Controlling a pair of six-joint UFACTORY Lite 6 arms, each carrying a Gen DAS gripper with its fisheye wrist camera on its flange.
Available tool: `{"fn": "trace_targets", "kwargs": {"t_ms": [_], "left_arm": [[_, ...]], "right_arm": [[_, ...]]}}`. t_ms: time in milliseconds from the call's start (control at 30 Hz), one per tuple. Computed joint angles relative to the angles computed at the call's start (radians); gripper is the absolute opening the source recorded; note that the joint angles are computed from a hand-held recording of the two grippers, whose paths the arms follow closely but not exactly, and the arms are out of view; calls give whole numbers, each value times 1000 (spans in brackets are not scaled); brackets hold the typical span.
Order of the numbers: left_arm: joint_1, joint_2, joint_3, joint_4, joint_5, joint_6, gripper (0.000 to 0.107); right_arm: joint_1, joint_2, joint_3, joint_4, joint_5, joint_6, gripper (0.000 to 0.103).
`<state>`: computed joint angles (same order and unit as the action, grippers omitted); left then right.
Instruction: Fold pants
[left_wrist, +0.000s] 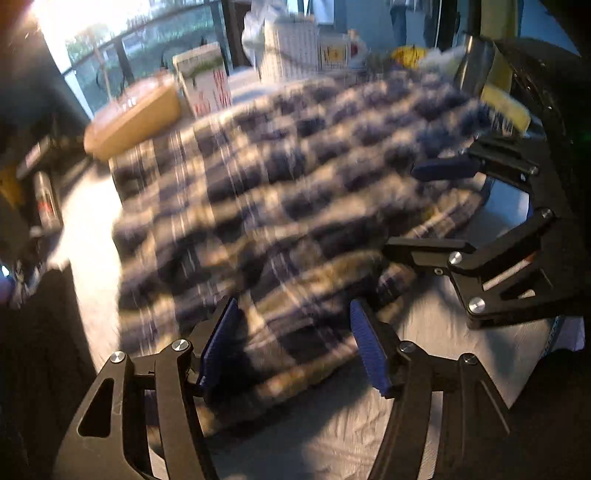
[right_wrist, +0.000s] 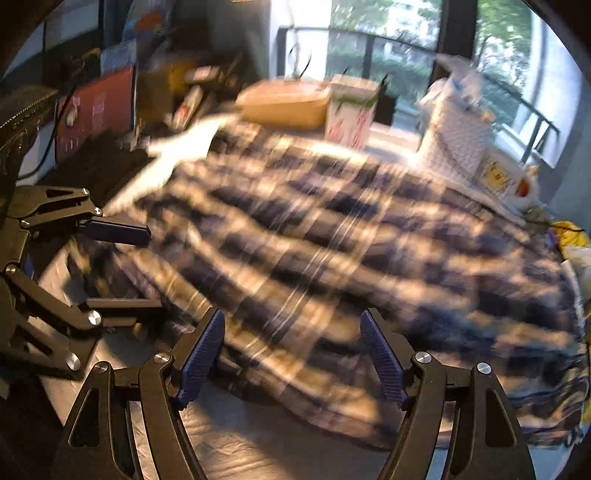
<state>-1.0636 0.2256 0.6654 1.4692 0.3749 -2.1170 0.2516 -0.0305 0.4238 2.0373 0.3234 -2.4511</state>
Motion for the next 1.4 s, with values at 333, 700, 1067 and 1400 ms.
{"fn": "trace_targets", "kwargs": {"t_ms": [333,700,1067,1400], "left_arm": [[-84,-231,-215,-113,-52,47,63],[277,-272,-70,-171,-62,474,63],[467,209,333,-282,-160,883,63],[657,312,438,-272,-153,916,83]], "right_arm": [[-191,-90,-116,-286,72,126,78],[-455,-31,86,-576,246,324,78],[-336,342,476,-402,-13,207,34],[-308,603,794,-880,-69,750,34]]}}
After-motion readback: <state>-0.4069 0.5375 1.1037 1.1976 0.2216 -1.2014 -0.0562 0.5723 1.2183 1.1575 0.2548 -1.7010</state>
